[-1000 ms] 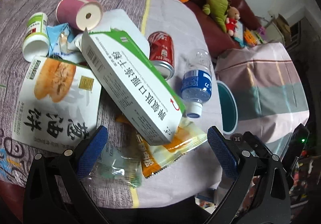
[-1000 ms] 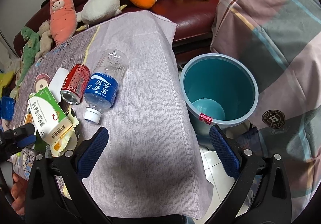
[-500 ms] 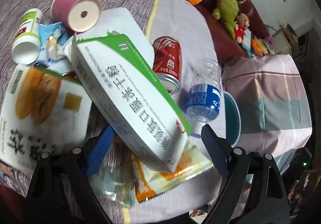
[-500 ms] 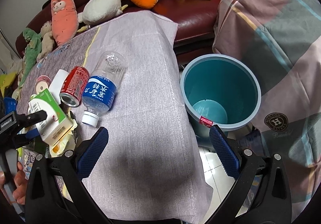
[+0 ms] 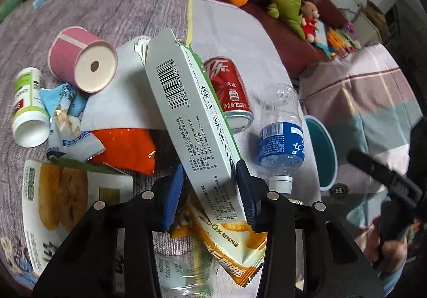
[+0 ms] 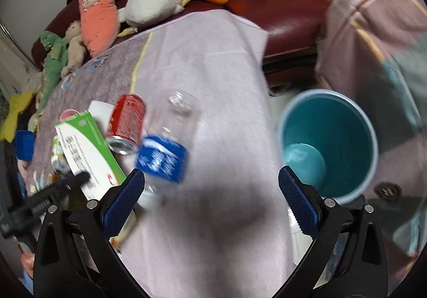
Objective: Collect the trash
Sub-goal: 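Grasp the white-green medicine box with left tool while right tool grasps the water bottle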
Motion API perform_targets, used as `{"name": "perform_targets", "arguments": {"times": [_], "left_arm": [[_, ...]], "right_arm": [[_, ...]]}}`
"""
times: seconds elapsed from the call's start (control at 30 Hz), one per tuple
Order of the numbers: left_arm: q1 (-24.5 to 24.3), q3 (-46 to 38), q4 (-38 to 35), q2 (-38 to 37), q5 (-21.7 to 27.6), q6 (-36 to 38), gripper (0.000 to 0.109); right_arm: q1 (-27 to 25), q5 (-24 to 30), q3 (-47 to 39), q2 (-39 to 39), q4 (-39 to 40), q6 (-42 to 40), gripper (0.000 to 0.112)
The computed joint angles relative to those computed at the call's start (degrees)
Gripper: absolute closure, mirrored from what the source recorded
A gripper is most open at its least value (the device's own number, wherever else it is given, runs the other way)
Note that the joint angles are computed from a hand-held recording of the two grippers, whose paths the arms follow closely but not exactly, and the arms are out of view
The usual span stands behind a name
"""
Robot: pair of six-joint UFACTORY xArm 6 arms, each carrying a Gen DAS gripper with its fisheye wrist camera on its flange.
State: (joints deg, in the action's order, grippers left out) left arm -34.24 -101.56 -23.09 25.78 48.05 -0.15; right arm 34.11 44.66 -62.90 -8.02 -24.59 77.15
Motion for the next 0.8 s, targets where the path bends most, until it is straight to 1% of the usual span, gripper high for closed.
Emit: {"name": "perform_targets", "arguments": {"times": [0.13, 0.2, 0.27, 0.33, 0.43, 0.5, 0.57, 0.6, 0.63, 0.67, 0.7, 0.8], "left_arm": [[0.4, -2.7, -0.7, 2.2, 1.4, 0.3, 0.064], [0.7, -5.6, -0.7, 4.4, 3.0, -0.5, 0.058], [0.7, -7.1, -1.1, 5.6, 3.6, -0.4, 0.057], [0.5, -8.3, -0.2, 6.5, 3.7, 0.0, 0.056], [0.3, -9.8, -0.3, 7.7, 4.1, 0.2, 0.053], [0.1, -10.5, -0.2, 8.3, 4.0, 0.2, 0.047], [-0.3, -11.1, 0.4, 8.7, 3.8, 0.0, 0.046], [-0.5, -11.5, 0.8, 9.0, 3.3, -0.2, 0.047], [-0.7, -11.3, 1.6, 9.0, 2.5, -0.7, 0.053], [-1.0, -11.3, 3.1, 8.9, 1.8, -1.2, 0.061], [-1.0, -11.1, 3.4, 8.7, 1.3, -1.1, 0.065], [-1.6, -9.4, 7.5, 7.0, -1.5, -2.6, 0.070]], "right_arm": [[-2.4, -3.0, -5.8, 6.2, 5.3, -6.7, 0.016], [-3.3, -3.6, -9.1, 10.0, 8.8, -10.4, 0.017], [-4.2, -4.9, -10.8, 12.5, 12.9, -13.8, 0.019], [-4.9, -4.8, -12.8, 15.1, 16.0, -16.7, 0.019], [-5.7, -6.1, -14.1, 17.8, 21.4, -21.0, 0.020], [-6.1, -7.3, -14.6, 19.2, 25.1, -23.7, 0.020], [-6.2, -8.5, -14.2, 20.0, 27.4, -25.0, 0.024], [-6.2, -9.5, -13.6, 20.1, 29.3, -26.3, 0.045], [-6.1, -11.8, -12.2, 19.7, 31.6, -27.5, 0.047], [-6.0, -12.7, -11.5, 19.4, 31.5, -27.3, 0.047], [-5.8, -13.5, -10.7, 18.6, 30.4, -26.5, 0.047], [-5.5, -15.4, -8.4, 16.6, 28.7, -24.6, 0.047]]}}
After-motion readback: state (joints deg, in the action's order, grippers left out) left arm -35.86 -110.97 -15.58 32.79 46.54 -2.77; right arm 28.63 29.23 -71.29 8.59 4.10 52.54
